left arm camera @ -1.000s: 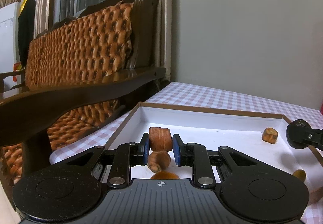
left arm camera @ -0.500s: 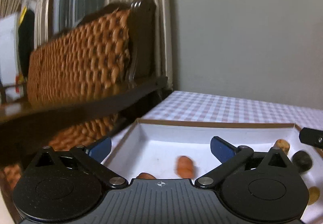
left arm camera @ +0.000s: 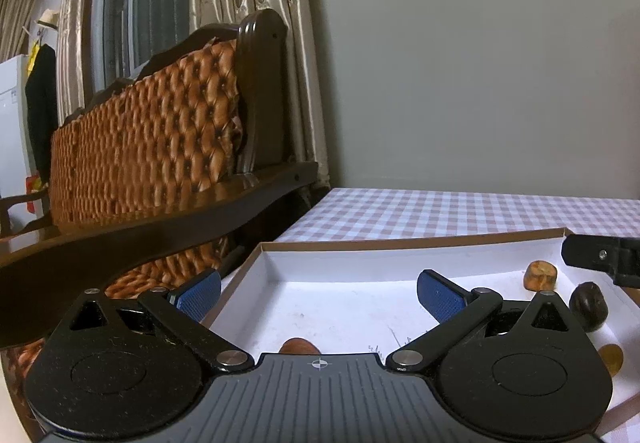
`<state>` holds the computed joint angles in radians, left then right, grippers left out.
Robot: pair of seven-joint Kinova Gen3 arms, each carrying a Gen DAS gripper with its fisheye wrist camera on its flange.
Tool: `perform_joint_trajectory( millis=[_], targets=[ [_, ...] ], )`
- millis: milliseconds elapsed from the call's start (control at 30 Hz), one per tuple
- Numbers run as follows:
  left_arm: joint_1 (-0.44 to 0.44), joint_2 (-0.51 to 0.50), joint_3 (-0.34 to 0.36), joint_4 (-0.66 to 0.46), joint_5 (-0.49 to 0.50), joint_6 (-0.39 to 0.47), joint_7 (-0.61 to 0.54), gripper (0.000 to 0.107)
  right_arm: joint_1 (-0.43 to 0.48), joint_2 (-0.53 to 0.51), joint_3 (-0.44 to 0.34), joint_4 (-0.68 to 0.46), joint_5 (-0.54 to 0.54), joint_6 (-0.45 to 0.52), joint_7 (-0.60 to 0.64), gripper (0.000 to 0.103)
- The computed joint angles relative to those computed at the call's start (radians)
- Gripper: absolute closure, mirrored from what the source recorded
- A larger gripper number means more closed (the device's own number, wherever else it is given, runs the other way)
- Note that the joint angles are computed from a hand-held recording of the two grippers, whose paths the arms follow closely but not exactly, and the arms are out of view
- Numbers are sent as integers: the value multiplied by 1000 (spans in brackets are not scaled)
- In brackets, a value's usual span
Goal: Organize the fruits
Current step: 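Move both open tools back toward the tangerines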
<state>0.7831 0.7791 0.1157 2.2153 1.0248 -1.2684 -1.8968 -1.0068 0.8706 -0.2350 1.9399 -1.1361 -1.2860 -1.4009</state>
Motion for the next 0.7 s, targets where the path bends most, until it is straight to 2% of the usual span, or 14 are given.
perform_joint_trajectory(
  millis=[133, 233, 300, 400, 567, 700],
  targets=[
    [8, 0, 4, 1, 14, -9, 5, 4, -1, 1, -1, 4, 2, -3, -5, 25],
    [21, -2, 6, 11, 28, -26, 10, 4, -9, 2, -3, 19, 5, -26, -38, 16],
    [37, -3, 7, 13, 50, -45, 2, 4, -22, 8, -2, 40, 14, -68, -88, 6],
    [61, -11, 18, 29, 76, -72, 7, 4, -39, 9, -2, 68, 10, -117, -110, 6],
    [115, -20, 41, 47, 118, -120, 24, 4, -43, -15, -13, 149, 36, -143, -166, 6],
    [152, -22, 59, 50, 121, -138, 32, 4, -85, -9, -5, 210, 16, -226, -210, 6]
  ],
)
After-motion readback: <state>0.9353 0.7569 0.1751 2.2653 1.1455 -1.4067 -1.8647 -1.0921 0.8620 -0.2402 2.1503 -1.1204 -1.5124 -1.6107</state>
